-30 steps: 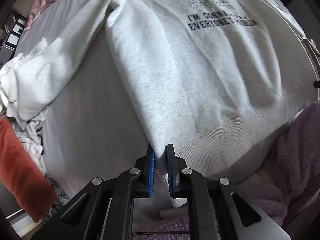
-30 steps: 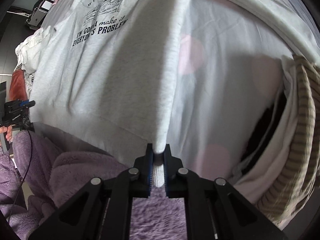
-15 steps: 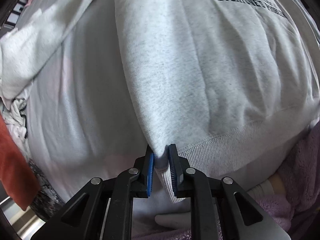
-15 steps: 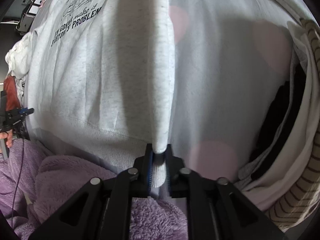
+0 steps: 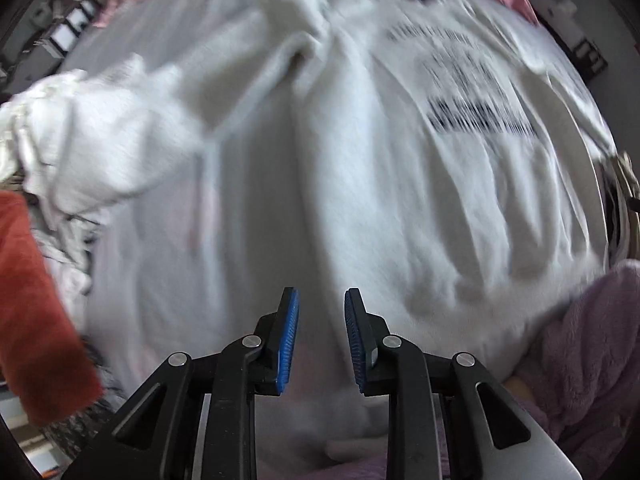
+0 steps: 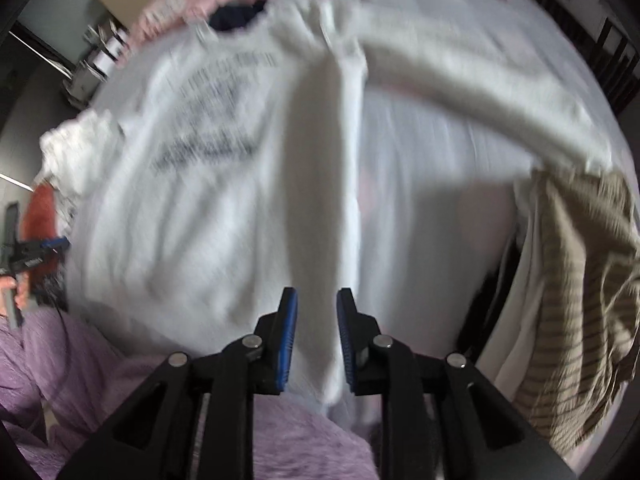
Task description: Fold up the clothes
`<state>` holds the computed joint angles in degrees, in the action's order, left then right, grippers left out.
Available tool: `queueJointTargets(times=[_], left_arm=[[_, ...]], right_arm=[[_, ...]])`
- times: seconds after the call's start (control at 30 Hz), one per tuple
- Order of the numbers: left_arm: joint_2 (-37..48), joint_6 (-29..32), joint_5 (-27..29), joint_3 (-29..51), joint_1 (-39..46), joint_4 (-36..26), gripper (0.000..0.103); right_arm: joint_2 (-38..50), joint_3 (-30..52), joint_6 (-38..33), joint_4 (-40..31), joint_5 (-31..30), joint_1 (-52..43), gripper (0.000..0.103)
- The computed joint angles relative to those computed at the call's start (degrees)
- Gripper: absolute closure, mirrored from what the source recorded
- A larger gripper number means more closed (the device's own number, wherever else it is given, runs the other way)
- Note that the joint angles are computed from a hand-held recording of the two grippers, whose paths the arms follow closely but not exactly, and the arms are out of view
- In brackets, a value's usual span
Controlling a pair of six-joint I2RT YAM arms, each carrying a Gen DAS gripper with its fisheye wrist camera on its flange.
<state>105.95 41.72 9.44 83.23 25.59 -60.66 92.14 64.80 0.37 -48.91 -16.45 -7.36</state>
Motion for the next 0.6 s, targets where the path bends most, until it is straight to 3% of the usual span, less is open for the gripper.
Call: queueJointTargets(times=[0.13, 0.2, 0.33, 0.4, 0.6], left_arm=[[2.74, -4.17, 2.45, 5.29, 3.49, 1.33, 0.078], [8.1, -5.1, 3.71, 10.45, 6.78, 3.38, 0.078], [22.19, -8.59, 4.15, 30.87, 9.86, 2.43, 0.078], [28.94, -9.31, 3.48, 42.04, 10.55, -0.45, 0.078], [42.94, -4.86, -0.66, 61.68, 11.31, 0.7, 0.078]], right_arm=[[-5.05, -1.63, 6.67, 4.59, -3.45, 3.45, 0.065], [-4.46, -2.45, 12.37, 9.69, -4.12, 8.14, 0.055], [0.74, 4.54, 20.5, 13.47, 0.75, 18.19, 0.054], [3.54, 4.15, 24.07, 19.87, 1.81, 21.32, 0.054], [9.13, -0.55, 31.69, 38.93, 4.02, 27.27, 0.054]])
